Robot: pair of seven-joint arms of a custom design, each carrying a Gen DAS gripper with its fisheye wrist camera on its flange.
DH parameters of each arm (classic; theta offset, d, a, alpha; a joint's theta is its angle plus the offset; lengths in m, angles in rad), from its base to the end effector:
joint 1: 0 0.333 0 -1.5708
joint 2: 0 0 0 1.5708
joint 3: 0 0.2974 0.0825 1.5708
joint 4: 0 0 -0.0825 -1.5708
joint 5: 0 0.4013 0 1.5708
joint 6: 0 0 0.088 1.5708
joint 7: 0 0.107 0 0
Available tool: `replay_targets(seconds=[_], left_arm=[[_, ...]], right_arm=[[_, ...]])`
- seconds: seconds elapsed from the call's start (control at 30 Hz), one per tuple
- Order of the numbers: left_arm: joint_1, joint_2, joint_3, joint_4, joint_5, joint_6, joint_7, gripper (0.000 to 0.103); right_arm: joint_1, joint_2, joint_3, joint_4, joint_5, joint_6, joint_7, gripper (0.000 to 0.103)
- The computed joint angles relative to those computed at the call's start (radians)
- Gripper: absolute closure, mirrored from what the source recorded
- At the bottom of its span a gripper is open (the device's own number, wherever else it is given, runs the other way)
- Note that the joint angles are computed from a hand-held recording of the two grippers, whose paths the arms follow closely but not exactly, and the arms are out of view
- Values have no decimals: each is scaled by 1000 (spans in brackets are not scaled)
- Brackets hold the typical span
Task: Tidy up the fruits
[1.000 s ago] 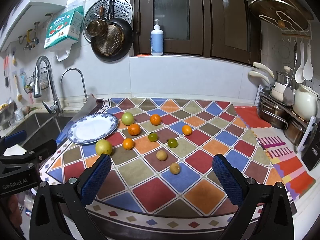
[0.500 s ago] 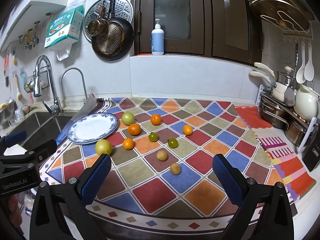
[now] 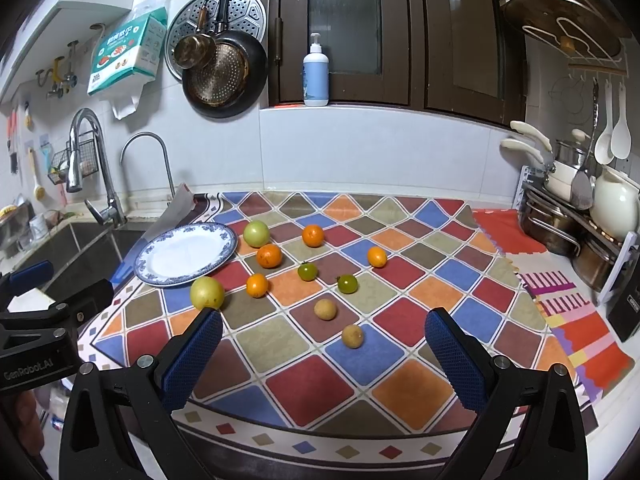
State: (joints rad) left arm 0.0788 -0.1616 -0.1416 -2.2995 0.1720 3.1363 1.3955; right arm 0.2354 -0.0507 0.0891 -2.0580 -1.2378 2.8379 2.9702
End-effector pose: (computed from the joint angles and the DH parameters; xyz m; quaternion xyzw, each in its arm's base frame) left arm 0.5514 -0.0526 0.5075 -0.5991 0.6423 -0.3416 0.3346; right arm 0.5428 0.2352 0.5001 -0.6066 0.6144 -0.3576 0.3559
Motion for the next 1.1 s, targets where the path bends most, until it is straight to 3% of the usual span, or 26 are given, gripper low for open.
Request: replay_targets(seconds=[0.3, 0.53, 0.63, 0.8, 1.1], left_arm=[[-49, 50, 43, 36, -67, -16, 79, 0], [-111, 129, 78, 96, -288, -46, 339, 1], [-99, 174, 59, 139, -348, -59, 426, 5], [-62, 267, 28, 237, -347, -114, 480, 12], [-13, 440, -24, 445, -357, -258, 583, 26]], right_arm=[[17, 50, -12, 23, 0, -7, 8, 1], [36, 90, -29, 43, 124, -31, -83, 1], [46, 121, -39, 62, 176, -48, -111, 1], [75, 184, -64, 118, 237, -105, -130, 2], [111, 326, -111, 253, 438, -184, -245, 20]])
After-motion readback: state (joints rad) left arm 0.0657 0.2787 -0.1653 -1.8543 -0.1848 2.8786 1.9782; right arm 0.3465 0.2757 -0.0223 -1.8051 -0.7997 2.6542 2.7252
